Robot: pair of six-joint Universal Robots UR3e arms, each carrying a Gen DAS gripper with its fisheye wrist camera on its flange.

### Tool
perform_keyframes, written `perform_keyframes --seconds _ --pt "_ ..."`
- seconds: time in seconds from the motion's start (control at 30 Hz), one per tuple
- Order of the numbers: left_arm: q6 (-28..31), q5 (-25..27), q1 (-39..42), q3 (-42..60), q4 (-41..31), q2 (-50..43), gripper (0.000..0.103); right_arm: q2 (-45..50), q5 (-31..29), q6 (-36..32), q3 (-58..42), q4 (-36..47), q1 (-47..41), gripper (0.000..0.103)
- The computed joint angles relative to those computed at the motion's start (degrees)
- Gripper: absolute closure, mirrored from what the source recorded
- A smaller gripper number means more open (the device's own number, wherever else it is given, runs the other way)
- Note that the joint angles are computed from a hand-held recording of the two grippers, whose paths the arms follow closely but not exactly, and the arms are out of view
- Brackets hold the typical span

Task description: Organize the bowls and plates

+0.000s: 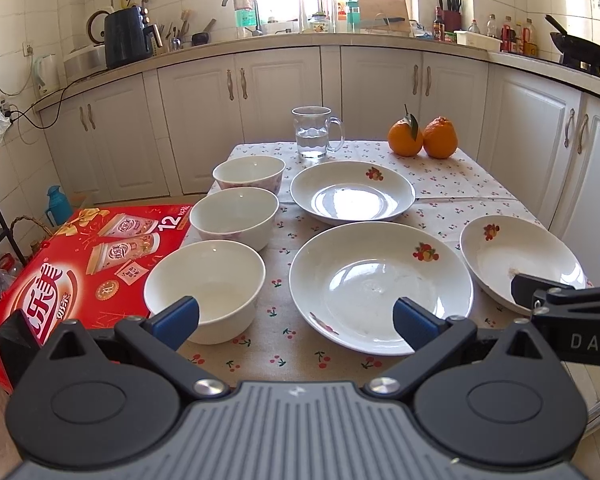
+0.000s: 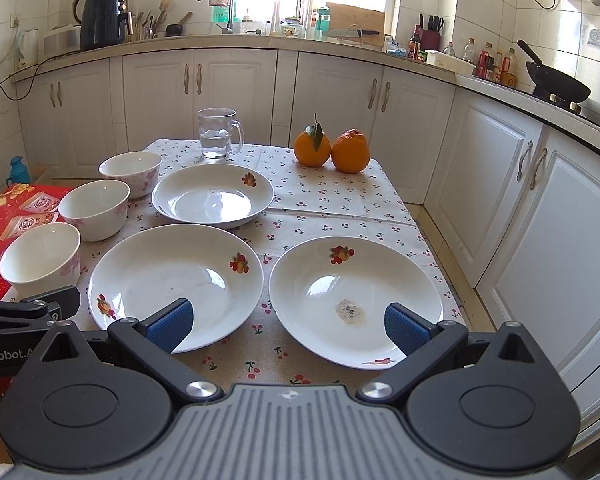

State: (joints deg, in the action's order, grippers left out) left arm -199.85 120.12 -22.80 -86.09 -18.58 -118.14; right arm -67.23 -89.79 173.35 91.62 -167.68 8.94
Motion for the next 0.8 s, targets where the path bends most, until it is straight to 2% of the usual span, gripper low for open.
perform_keyframes --seconds 0.8 --pt "0.2 -0.5 0.3 -0.5 0.1 0.9 0.001 0.4 -0.6 -0.2 -0.7 0.0 0.3 0.0"
